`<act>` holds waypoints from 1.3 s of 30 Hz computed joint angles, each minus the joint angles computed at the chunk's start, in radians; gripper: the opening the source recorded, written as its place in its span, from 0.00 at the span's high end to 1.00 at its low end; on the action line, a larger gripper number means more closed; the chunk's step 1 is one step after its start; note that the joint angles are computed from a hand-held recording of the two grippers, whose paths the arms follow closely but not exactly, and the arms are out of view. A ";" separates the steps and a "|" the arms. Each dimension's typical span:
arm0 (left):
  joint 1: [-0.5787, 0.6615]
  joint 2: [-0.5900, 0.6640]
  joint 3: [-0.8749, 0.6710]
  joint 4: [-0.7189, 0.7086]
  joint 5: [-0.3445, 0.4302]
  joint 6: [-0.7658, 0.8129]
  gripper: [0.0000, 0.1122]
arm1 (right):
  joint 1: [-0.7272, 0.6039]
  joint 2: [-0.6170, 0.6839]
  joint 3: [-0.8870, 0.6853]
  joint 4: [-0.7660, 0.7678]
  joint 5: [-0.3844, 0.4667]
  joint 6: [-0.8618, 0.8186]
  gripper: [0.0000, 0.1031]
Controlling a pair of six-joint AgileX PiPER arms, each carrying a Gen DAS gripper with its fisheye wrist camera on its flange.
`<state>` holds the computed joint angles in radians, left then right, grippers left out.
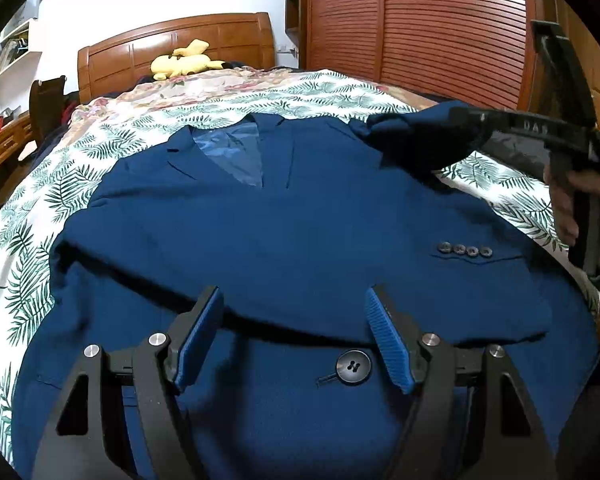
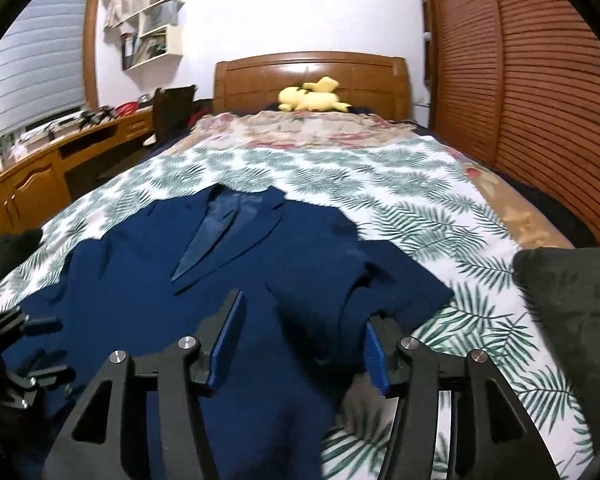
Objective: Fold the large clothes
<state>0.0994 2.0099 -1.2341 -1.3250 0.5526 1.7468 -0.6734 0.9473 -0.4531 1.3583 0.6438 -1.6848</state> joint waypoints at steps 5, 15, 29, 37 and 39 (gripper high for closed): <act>-0.019 0.004 -0.002 0.022 -0.030 -0.013 0.34 | -0.094 0.039 -0.025 -0.007 0.118 0.008 0.45; -0.013 -0.002 0.012 -0.019 -0.028 0.024 0.34 | 0.011 0.105 -0.019 -0.168 0.185 0.100 0.45; -0.016 -0.004 0.015 -0.020 -0.037 0.026 0.34 | -0.206 0.082 -0.062 -0.324 0.310 0.109 0.45; -0.025 -0.002 0.015 -0.012 -0.054 0.022 0.34 | -0.313 0.093 -0.042 -0.246 0.298 0.046 0.45; -0.025 -0.001 0.015 -0.014 -0.053 0.022 0.34 | -0.254 0.116 -0.040 -0.221 0.217 0.052 0.45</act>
